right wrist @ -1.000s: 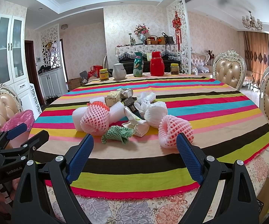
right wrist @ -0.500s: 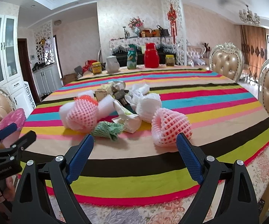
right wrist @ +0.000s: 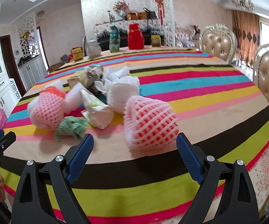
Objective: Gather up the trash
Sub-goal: 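Grasp the pink foam net with the right tool while the left tool grasps the green cloth, then carry the pink net and green cloth in both tools over the pink bin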
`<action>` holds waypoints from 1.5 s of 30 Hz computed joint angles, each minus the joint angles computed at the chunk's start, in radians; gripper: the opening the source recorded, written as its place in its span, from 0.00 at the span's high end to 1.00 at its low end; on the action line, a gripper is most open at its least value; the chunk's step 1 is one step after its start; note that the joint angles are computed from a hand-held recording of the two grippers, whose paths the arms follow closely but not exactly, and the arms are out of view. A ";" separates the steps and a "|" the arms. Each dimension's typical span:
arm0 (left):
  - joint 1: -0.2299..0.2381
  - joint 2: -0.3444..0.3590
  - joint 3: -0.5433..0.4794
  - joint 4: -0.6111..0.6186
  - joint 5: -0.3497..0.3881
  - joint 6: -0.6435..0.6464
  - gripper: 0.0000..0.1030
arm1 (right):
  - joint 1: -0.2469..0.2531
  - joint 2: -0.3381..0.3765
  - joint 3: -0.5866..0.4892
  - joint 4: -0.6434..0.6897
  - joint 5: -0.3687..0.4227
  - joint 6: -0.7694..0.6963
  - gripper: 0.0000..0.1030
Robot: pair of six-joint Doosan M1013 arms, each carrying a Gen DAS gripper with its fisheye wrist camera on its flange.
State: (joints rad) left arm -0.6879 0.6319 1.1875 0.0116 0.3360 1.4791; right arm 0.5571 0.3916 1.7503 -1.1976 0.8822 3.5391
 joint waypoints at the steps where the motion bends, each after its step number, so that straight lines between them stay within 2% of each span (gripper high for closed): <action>1: 0.000 0.014 -0.025 -0.039 0.029 0.045 0.04 | -0.007 -0.001 0.000 0.010 -0.008 -0.008 0.18; 3: -0.002 0.030 -0.054 -0.079 0.053 0.084 0.04 | -0.023 0.001 -0.005 0.029 -0.017 -0.031 0.18; 9: -0.015 0.078 -0.137 -0.075 0.132 0.081 0.04 | -0.075 0.012 -0.037 0.142 -0.047 -0.147 0.18; 12: -0.019 0.094 -0.169 -0.155 0.188 0.162 0.05 | -0.090 0.008 -0.030 0.168 -0.081 -0.168 0.19; 13: -0.020 0.094 -0.169 -0.187 0.189 0.190 0.05 | -0.091 0.007 -0.025 0.162 -0.087 -0.162 0.24; 14: -0.023 0.091 -0.164 -0.225 0.181 0.226 0.05 | -0.092 0.003 -0.016 0.149 -0.094 -0.149 0.43; 15: -0.027 0.089 -0.161 -0.263 0.174 0.273 0.05 | -0.096 -0.002 -0.007 0.143 -0.108 -0.139 0.49; 18: -0.047 0.080 -0.144 -0.283 0.117 0.349 0.06 | -0.101 -0.026 0.036 0.067 -0.144 -0.026 0.56; 20: -0.067 0.077 -0.133 -0.261 0.071 0.385 0.15 | -0.101 -0.038 0.058 0.028 -0.141 0.015 0.59; 22: -0.076 0.083 -0.143 -0.267 0.082 0.424 0.22 | -0.101 -0.053 0.082 -0.014 -0.146 0.070 0.60; 24: -0.086 0.104 -0.179 -0.269 0.128 0.444 0.26 | -0.101 -0.063 0.097 -0.046 -0.153 0.099 0.60; 26: -0.097 0.131 -0.225 -0.207 0.186 0.402 0.31 | -0.102 -0.070 0.106 -0.066 -0.154 0.117 0.60; 28: -0.102 0.154 -0.266 -0.154 0.247 0.358 0.31 | -0.106 -0.075 0.113 -0.082 -0.168 0.135 0.60; 31: -0.109 0.220 -0.388 -0.064 0.380 0.270 0.31 | -0.112 -0.079 0.122 -0.104 -0.192 0.154 0.59; 34: -0.116 0.265 -0.470 0.041 0.447 0.192 0.31 | -0.119 -0.075 0.120 -0.118 -0.216 0.165 0.59; 38: -0.107 0.319 -0.575 0.057 0.566 0.179 0.31 | -0.128 -0.070 0.118 -0.123 -0.246 0.166 0.59; 39: -0.101 0.328 -0.593 0.029 0.592 0.190 0.31 | -0.129 -0.068 0.116 -0.121 -0.250 0.162 0.59; 41: -0.083 0.337 -0.611 -0.054 0.606 0.204 0.59 | -0.130 -0.065 0.113 -0.118 -0.255 0.156 0.59; 45: -0.064 0.302 -0.547 -0.140 0.539 0.252 0.64 | -0.128 -0.059 0.103 -0.105 -0.254 0.136 0.59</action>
